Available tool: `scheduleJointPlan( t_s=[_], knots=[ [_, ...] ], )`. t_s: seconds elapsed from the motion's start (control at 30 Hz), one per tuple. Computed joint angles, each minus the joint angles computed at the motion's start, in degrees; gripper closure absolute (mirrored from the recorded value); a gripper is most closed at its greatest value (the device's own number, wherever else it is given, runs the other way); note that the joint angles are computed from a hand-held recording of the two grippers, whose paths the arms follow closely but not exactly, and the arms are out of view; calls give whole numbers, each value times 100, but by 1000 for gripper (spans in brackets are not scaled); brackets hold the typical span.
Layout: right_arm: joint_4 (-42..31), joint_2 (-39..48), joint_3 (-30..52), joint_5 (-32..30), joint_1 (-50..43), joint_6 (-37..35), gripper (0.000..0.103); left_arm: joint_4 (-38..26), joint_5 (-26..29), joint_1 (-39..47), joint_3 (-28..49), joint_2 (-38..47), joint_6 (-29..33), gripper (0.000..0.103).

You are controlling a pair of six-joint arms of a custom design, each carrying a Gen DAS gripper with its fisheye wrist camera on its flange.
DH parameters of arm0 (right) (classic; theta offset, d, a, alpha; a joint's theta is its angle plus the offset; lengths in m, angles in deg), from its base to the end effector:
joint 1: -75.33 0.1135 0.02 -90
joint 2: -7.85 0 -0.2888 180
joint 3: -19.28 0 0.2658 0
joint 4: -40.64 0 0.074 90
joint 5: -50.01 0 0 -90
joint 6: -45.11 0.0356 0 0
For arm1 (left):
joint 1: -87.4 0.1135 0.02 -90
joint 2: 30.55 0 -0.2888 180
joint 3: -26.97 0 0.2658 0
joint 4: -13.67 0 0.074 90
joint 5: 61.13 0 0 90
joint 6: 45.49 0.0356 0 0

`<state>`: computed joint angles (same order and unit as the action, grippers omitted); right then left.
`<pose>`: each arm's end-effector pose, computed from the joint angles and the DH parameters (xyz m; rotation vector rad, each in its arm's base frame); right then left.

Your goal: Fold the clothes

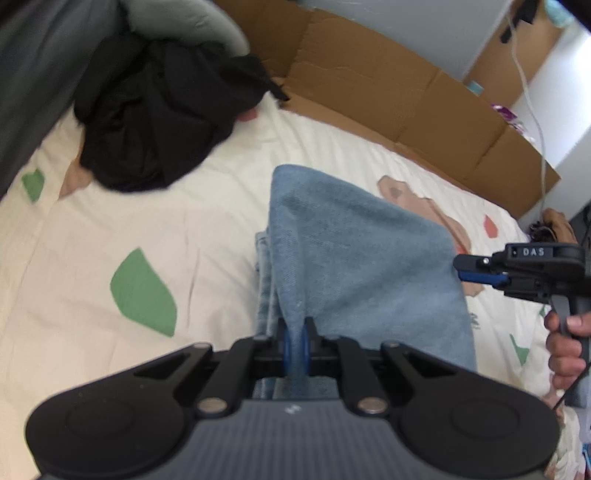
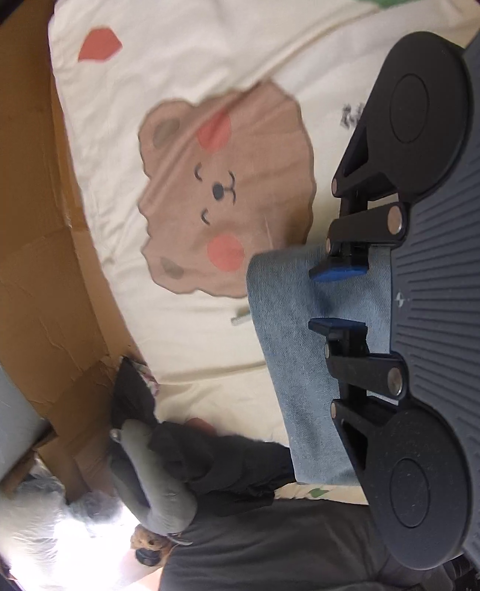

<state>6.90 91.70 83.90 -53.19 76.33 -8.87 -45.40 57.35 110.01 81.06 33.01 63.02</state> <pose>0.3053 0.0135 0.2263 0.6718 2.4573 0.5499 0.1839 0.0582 0.2304 0.0318 2.5905 -0.4427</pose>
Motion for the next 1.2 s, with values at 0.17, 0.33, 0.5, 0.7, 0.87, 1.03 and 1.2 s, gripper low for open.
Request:
scheduleJointPlan(
  t_s=[0.17,0.33,0.5,0.7,0.87,1.03,1.2],
  knots=[
    [-1,608,109,264,229,-12,91,595,-86,-87,-280,338,-292,93],
    [-209,703,310,252,205,-178,92,622,36,27,-255,506,-354,90],
    [-109,241,148,477,138,-120,91,452,-305,-212,-22,23,-348,80],
    [-12,300,287,568,197,-115,92,848,-414,-680,232,-49,-398,80],
    [-16,537,516,703,275,-152,92,1417,-672,-1342,308,378,-572,82],
    [-210,1057,915,510,127,-172,90,1866,-1177,-1613,367,1069,-773,92],
    [-421,1291,1166,-118,-195,-403,90,1936,-1469,-1738,381,1345,-741,94]
  ],
)
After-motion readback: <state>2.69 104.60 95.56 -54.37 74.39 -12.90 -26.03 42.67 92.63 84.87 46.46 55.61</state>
